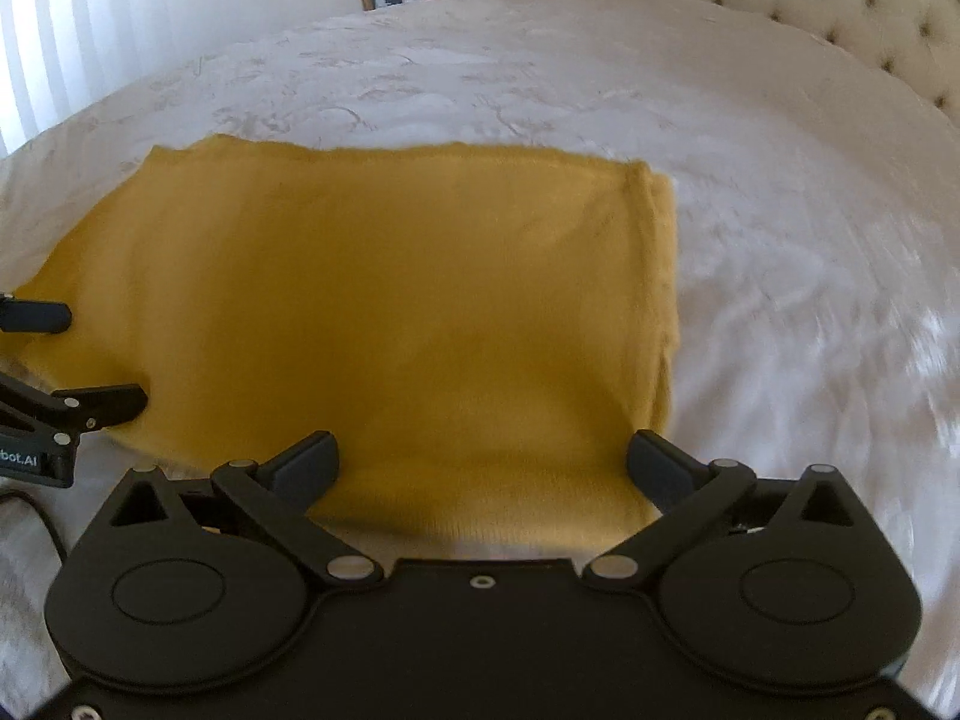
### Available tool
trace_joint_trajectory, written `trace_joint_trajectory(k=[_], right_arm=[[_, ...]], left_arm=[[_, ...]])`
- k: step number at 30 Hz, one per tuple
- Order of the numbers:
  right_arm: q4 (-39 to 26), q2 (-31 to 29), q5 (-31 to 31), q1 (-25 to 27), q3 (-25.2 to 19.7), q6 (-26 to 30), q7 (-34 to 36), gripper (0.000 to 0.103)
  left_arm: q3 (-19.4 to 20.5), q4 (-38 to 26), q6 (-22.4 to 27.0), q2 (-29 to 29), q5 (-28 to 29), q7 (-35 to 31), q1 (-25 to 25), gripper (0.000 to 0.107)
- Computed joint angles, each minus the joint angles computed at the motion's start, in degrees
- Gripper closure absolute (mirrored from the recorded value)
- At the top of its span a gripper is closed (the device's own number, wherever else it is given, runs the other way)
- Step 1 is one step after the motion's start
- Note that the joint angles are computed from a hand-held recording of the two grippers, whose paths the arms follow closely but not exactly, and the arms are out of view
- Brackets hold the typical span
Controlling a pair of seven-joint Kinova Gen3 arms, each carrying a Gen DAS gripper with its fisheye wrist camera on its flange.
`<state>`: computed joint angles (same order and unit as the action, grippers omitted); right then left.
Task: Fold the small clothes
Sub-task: 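Press and smooth the halved sweater flat with both open tools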
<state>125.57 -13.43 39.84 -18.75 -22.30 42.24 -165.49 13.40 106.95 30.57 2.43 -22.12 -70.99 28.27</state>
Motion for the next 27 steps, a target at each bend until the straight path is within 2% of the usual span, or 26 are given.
trace_joint_trajectory(k=[3, 8, 12, 20, 24, 27], right_arm=[[1.76, -3.04, -1.82, 0.23, 0.22, -1.15, -0.89, 0.001], [5.35, -10.22, -6.50, 2.73, -2.23, -3.60, -3.01, 0.001], [8.23, -15.42, -11.42, 4.52, -4.37, -5.16, -3.59, 0.001], [11.37, -19.70, -17.35, 10.44, -9.72, -9.34, -2.41, 0.000], [13.59, -22.43, -20.31, 12.03, -10.07, -12.54, -0.96, 0.000], [15.77, -24.40, -22.28, 12.38, -9.04, -15.79, 0.71, 0.000]], left_arm=[[-0.10, -0.30, 1.26, -0.57, 1.91, 0.11, -0.42, 0.005], [-0.43, -0.44, 1.88, -0.86, 7.90, -1.97, -2.11, 0.005], [-0.05, 0.00, 1.46, -0.47, 5.68, 1.13, -1.60, 0.005], [-0.07, 0.21, 1.29, -0.04, 2.32, 5.68, -0.41, 0.004], [-0.28, 0.27, 1.17, -0.31, 4.65, 3.19, -1.18, 0.005], [-0.09, 0.40, 1.23, -0.29, 3.10, 4.95, -0.77, 0.004]])
